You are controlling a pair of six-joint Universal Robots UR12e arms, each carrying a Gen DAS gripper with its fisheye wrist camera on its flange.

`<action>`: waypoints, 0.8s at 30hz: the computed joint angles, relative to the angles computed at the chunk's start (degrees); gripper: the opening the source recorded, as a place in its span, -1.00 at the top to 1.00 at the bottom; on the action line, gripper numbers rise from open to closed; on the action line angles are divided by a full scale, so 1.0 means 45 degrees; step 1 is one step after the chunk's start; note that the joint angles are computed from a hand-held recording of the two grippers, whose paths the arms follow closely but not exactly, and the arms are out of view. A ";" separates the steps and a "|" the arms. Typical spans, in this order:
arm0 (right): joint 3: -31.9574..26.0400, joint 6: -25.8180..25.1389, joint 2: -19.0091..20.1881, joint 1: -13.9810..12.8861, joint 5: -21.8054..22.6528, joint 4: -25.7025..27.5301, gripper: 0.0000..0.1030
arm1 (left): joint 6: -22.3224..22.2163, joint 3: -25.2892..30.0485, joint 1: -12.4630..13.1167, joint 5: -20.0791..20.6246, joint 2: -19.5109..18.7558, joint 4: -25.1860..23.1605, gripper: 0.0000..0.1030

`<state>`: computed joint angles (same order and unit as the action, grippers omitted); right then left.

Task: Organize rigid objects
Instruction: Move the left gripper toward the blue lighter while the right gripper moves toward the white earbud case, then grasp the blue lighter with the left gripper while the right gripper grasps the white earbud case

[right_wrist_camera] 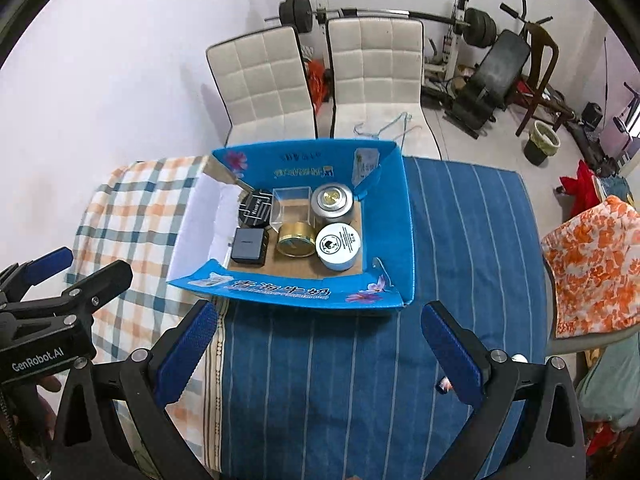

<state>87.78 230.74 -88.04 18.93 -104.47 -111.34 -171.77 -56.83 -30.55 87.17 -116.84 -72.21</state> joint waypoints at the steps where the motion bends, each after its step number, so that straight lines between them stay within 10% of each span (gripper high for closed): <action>1: 0.0057 -0.0020 -0.0140 0.0050 -0.0011 -0.0079 -1.00 | -0.0015 -0.0108 -0.0018 0.0044 0.0121 0.0152 -0.99; 8: 0.1361 0.0126 -0.1376 -0.0058 0.0339 -0.0764 -1.00 | -0.0305 -0.0821 -0.0344 0.0193 0.0838 0.1073 -0.99; 16: 0.4238 0.1523 -0.4057 -0.1542 0.1299 0.1446 -1.00 | -0.0196 -0.1607 -0.1448 -0.0108 0.0937 0.1488 -0.99; 24: 0.7474 0.1883 -0.6327 -0.3750 0.3008 0.1324 -0.93 | 0.0655 -0.0599 -0.3003 -0.0499 -0.0784 -0.1520 -0.99</action>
